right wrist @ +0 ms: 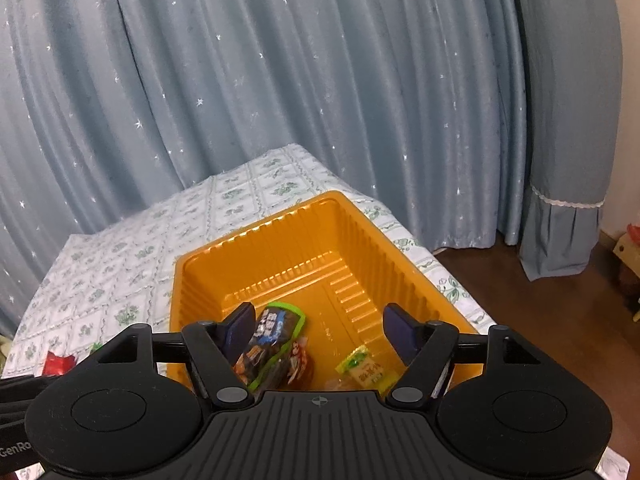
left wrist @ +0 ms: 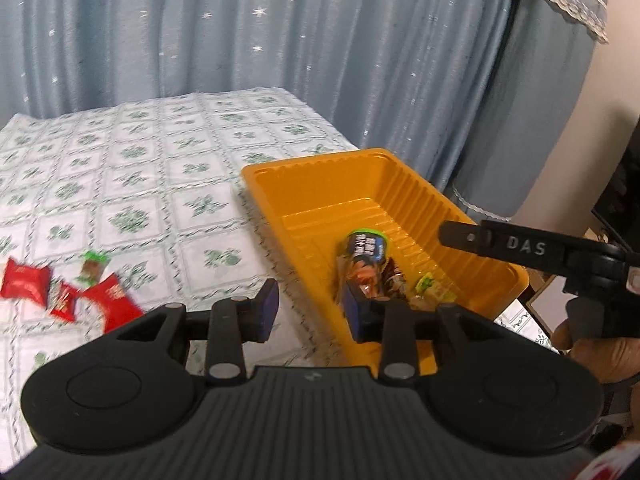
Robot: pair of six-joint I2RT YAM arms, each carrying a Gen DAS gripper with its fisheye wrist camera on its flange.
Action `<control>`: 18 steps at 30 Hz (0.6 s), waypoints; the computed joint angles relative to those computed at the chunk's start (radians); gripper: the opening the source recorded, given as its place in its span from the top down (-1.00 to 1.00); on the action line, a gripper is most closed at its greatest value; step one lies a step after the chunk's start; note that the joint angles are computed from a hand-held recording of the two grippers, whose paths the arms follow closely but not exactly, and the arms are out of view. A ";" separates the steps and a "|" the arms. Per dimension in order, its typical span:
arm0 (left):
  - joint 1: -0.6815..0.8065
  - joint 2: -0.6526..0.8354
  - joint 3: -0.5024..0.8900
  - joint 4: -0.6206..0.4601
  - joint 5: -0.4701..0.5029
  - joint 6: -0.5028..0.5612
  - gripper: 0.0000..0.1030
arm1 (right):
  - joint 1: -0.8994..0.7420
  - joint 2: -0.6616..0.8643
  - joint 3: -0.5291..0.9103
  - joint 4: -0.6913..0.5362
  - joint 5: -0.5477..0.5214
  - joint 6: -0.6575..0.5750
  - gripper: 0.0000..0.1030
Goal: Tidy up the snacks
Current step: 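Move both tools back toward the remaining red packets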
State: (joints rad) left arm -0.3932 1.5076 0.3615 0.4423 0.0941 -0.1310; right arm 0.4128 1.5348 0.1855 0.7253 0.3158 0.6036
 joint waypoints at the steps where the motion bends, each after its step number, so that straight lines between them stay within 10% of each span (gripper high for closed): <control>1: 0.009 -0.033 -0.019 -0.013 -0.001 -0.005 0.39 | 0.009 -0.023 -0.005 -0.023 0.007 0.005 -0.37; 18: 0.283 -0.968 -0.174 -0.784 0.089 0.062 -0.16 | 0.578 -0.458 0.066 -0.712 0.378 0.360 -0.37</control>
State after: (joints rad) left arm -0.1098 0.5400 0.1872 -0.3412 0.1833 -0.0686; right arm 0.9912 1.0769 0.2511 0.0137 0.6937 0.9640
